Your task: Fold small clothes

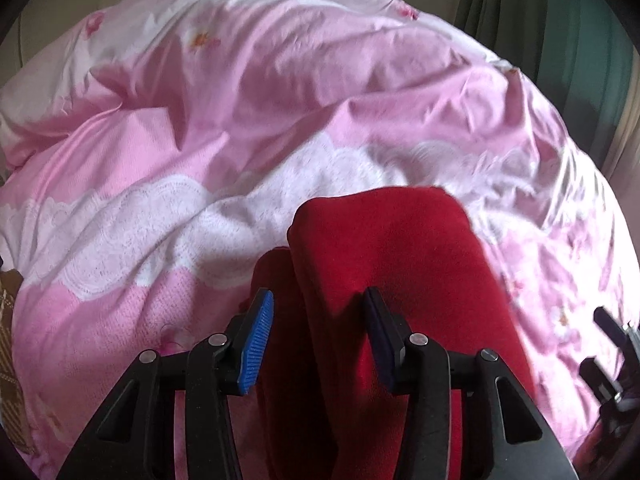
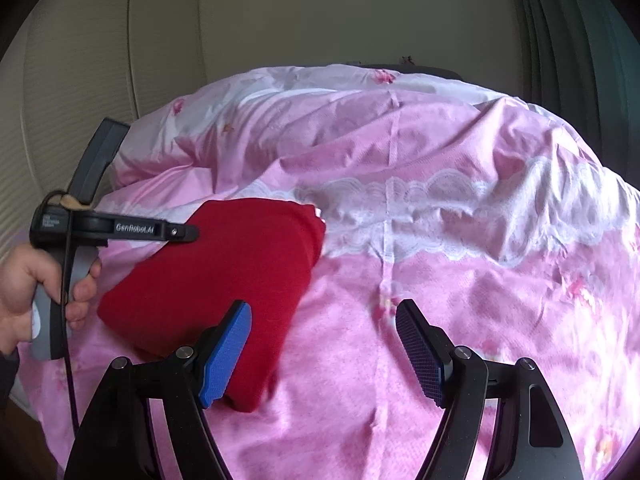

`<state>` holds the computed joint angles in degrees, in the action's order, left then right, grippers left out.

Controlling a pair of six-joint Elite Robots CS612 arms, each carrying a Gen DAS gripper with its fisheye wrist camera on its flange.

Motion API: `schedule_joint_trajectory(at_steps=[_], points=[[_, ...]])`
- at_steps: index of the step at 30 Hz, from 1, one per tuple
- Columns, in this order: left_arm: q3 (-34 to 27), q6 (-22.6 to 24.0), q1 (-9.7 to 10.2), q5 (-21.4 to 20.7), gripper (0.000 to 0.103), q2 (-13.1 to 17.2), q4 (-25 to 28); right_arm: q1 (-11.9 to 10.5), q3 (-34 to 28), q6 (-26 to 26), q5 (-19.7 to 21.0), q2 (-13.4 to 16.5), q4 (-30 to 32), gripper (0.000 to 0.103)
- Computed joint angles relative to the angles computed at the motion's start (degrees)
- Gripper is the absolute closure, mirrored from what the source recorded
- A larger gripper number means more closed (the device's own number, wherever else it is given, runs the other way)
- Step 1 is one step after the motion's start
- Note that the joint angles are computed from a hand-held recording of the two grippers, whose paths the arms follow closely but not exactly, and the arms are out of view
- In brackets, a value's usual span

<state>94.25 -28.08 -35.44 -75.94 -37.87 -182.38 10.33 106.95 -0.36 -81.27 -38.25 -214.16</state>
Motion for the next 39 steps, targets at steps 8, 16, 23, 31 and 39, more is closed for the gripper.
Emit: schedule_joint_trajectory(at_steps=[8,16,23,31,39], points=[[2.4,-0.3,-0.73,2.2,0.041,-0.7,-4.6,0.2,-2.4,0.2,0.6,1.0,3.8,0.028],[8.7,-7.6,-2.08,5.7,0.004,-3.5,-9.1,-1.2,-6.0,7.6,9.7,1.0,12.6,0.012],[11.8,-18.2,-1.27,-0.1,0.004,-3.5,-11.9,-3.7,-9.8,16.3,25.0,2.9,22.8,0.012],[12.2,-26.2,-0.43,-6.9,0.003,-1.5,-17.8,-4.1,-12.0,19.1,31.8,4.7,27.8,0.012],[9.8,-28.9,1.36,-13.6,0.002,1.5,-20.7,-4.9,-14.5,20.7,38.3,6.8,30.3,0.012]])
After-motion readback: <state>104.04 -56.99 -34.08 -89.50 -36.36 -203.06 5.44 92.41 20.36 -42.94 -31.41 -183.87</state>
